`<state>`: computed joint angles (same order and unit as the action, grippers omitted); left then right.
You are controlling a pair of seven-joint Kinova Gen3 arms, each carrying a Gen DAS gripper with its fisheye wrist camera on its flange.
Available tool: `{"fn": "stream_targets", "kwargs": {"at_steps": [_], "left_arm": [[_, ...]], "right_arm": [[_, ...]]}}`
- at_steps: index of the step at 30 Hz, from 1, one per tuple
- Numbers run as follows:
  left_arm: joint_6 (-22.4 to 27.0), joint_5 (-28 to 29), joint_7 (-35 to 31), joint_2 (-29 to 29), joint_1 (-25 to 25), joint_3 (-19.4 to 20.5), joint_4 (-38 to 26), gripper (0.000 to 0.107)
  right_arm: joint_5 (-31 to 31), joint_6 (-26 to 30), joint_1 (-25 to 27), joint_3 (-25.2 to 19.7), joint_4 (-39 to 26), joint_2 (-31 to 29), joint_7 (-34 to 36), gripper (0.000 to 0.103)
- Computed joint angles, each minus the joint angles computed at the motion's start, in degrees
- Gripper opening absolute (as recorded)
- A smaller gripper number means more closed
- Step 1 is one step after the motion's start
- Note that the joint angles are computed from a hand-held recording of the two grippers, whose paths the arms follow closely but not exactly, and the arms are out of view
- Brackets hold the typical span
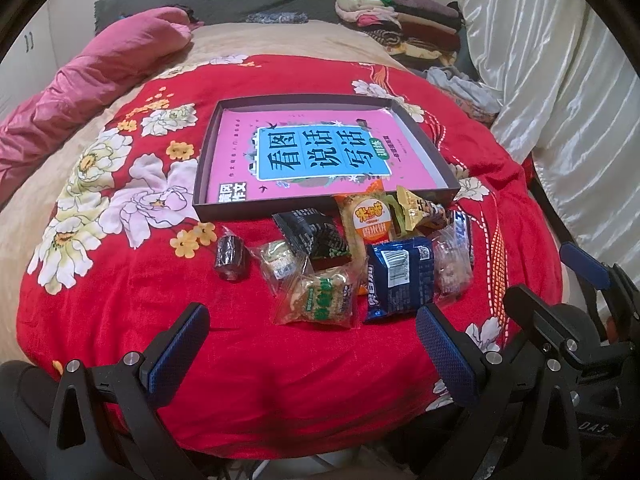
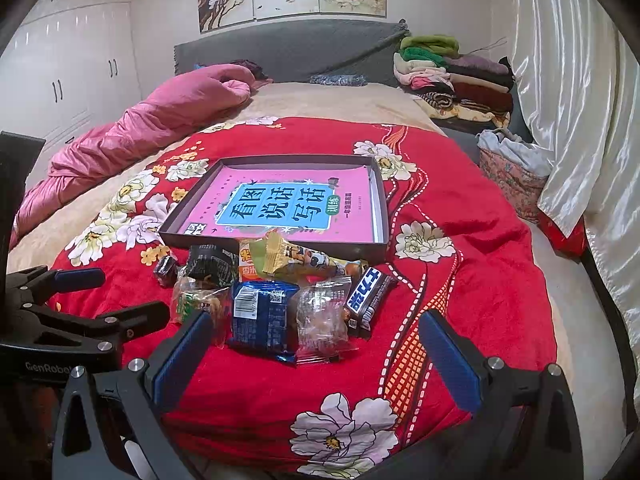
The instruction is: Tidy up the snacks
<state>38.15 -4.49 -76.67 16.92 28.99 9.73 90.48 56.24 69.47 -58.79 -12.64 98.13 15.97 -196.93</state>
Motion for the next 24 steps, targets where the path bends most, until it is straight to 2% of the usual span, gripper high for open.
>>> {"fn": "stream_targets", "kwargs": {"at_steps": [24], "left_arm": [[-0.2,-0.1,-0.1,0.0,-0.2,-0.2,0.0,0.103]], "right_arm": [[0.0,0.0,0.1,-0.1,0.1,-0.2,0.1,0.103]]}}
